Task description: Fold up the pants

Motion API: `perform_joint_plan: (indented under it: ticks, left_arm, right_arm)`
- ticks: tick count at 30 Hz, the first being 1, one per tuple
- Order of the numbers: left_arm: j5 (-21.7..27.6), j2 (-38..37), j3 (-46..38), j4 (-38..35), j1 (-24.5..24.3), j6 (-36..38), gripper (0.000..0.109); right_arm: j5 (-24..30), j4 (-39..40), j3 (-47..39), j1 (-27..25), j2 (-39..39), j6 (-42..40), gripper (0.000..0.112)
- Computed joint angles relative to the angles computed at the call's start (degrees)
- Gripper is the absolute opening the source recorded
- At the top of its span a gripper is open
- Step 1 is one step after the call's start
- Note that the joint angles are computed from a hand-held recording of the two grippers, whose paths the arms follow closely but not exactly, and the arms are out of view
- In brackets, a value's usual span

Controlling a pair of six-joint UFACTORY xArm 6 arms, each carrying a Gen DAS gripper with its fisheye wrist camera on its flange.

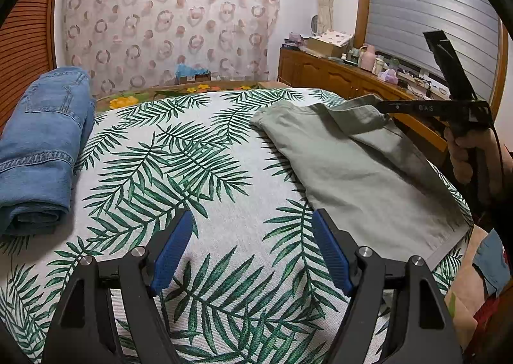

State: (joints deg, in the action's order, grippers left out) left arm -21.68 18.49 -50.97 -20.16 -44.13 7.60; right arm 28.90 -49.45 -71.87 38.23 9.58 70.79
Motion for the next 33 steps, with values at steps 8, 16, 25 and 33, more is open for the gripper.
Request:
perform_joint_plan:
  ticks: [8, 16, 25, 33]
  left_arm:
    - [0.1, -0.1, 0.1, 0.2, 0.1, -0.1, 0.077]
    - [0.2, 0.0, -0.1, -0.3, -0.1, 0.3, 0.077]
    - [1.7, 0.3, -0.5, 2.7, 0.5, -1.7, 0.077]
    - [3.9, 0.1, -1.2, 1.8, 0.2, -0.4, 0.077]
  right_arm:
    - [0.5, 2.6, 1.4, -1.1, -1.6, 0.7, 0.018]
    - [-1.6, 3.6, 3.3, -2.0, -2.3, 1.3, 0.048]
    - [2.0, 12.0, -2.7, -1.3, 4.2, -10.8, 0.046]
    - [5.0, 8.7, -3.6, -1.6, 4.0, -10.2, 0.003]
